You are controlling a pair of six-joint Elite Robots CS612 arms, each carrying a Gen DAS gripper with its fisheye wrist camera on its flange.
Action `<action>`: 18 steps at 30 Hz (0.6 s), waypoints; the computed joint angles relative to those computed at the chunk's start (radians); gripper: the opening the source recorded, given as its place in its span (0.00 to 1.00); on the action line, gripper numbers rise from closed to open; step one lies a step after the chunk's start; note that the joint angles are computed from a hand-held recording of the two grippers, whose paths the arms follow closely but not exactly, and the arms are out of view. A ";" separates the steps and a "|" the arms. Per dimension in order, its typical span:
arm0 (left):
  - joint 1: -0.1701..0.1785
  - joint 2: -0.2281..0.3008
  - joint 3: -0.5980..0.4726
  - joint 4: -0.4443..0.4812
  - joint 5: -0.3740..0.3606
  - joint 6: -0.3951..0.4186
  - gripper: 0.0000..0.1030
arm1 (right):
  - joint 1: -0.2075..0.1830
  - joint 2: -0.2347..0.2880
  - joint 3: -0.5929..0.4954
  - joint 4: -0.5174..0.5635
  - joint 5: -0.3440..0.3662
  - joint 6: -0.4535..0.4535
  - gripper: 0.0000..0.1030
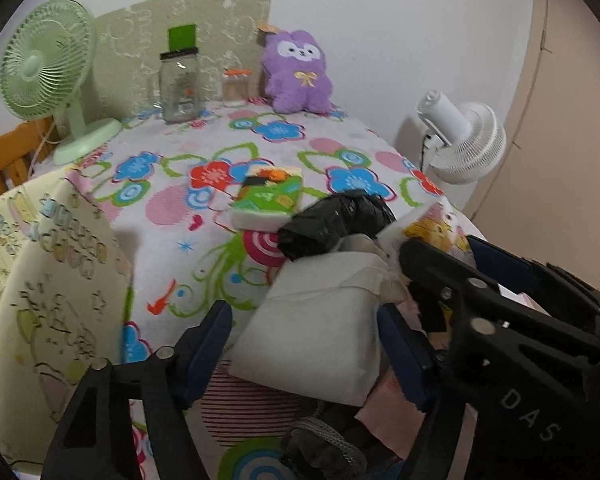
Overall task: Organize soft objects
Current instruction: 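Grasp and lift the white cloth with the left tool while the right tool holds the packet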
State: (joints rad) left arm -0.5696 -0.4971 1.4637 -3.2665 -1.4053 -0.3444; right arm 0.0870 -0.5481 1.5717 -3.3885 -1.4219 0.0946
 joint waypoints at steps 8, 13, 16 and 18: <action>0.004 -0.001 0.003 -0.002 -0.042 -0.011 0.42 | 0.002 0.000 -0.002 0.013 -0.007 0.010 0.52; -0.002 -0.009 0.015 -0.016 -0.024 -0.010 0.32 | 0.002 -0.006 0.007 0.005 -0.010 0.017 0.52; -0.005 -0.017 0.029 -0.031 -0.014 -0.012 0.25 | 0.002 -0.012 0.017 -0.006 -0.011 0.024 0.52; -0.007 -0.022 0.039 -0.044 -0.010 -0.012 0.22 | 0.001 -0.017 0.025 -0.014 -0.007 0.027 0.52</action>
State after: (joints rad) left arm -0.5768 -0.5187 1.5029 -3.3103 -1.4156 -0.3560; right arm 0.0878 -0.5647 1.5967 -3.4023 -1.4291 0.1221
